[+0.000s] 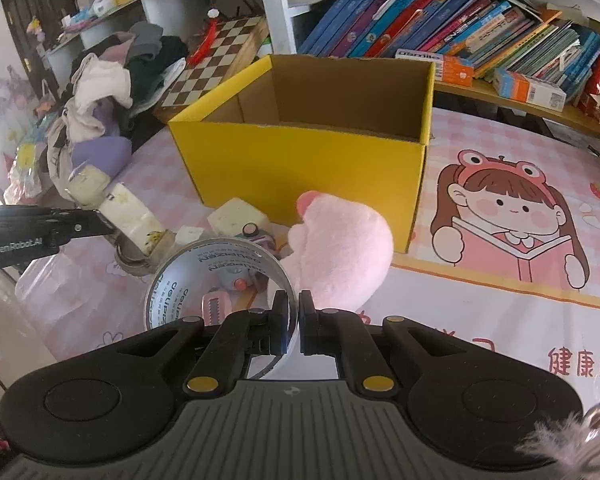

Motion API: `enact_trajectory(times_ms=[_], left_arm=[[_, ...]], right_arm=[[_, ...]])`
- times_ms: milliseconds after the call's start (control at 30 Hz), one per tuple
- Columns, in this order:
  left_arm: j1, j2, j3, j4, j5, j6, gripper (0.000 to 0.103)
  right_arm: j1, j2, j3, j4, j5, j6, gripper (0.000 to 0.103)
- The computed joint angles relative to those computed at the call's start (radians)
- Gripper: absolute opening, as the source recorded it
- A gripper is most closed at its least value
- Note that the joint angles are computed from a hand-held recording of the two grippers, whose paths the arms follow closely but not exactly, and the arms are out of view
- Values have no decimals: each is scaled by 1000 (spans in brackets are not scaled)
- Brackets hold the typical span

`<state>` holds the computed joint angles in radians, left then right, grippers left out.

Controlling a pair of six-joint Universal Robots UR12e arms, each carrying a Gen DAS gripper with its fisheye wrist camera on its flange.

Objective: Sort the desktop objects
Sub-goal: 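Lift the wristwatch and tape roll and carry both over the yellow box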

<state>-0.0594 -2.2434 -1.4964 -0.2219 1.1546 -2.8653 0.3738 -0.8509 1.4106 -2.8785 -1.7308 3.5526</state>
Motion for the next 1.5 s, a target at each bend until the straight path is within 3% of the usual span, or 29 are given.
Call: enact_trajectory(times_ms=[433,700,967,1167,1500], left_arm=[[9,-9,32,123,-104,14,2],[-2,-59,135,140,-133,8,2],[-19,-119,252,103,-128,20,2],[-37,-175,344,41,-92,58,2],[-74,-280,515,-103,21,152,2]], right_arm=[[-10,2,-31,-60,-67,-36,5],[-30,33,-104,-79,-123,-88,5],[-48,86,-210,-65,-162,-171,5],[-62,138,-305,2,-174,-216,5],[-84,251,-502,226,-178,-324,5]])
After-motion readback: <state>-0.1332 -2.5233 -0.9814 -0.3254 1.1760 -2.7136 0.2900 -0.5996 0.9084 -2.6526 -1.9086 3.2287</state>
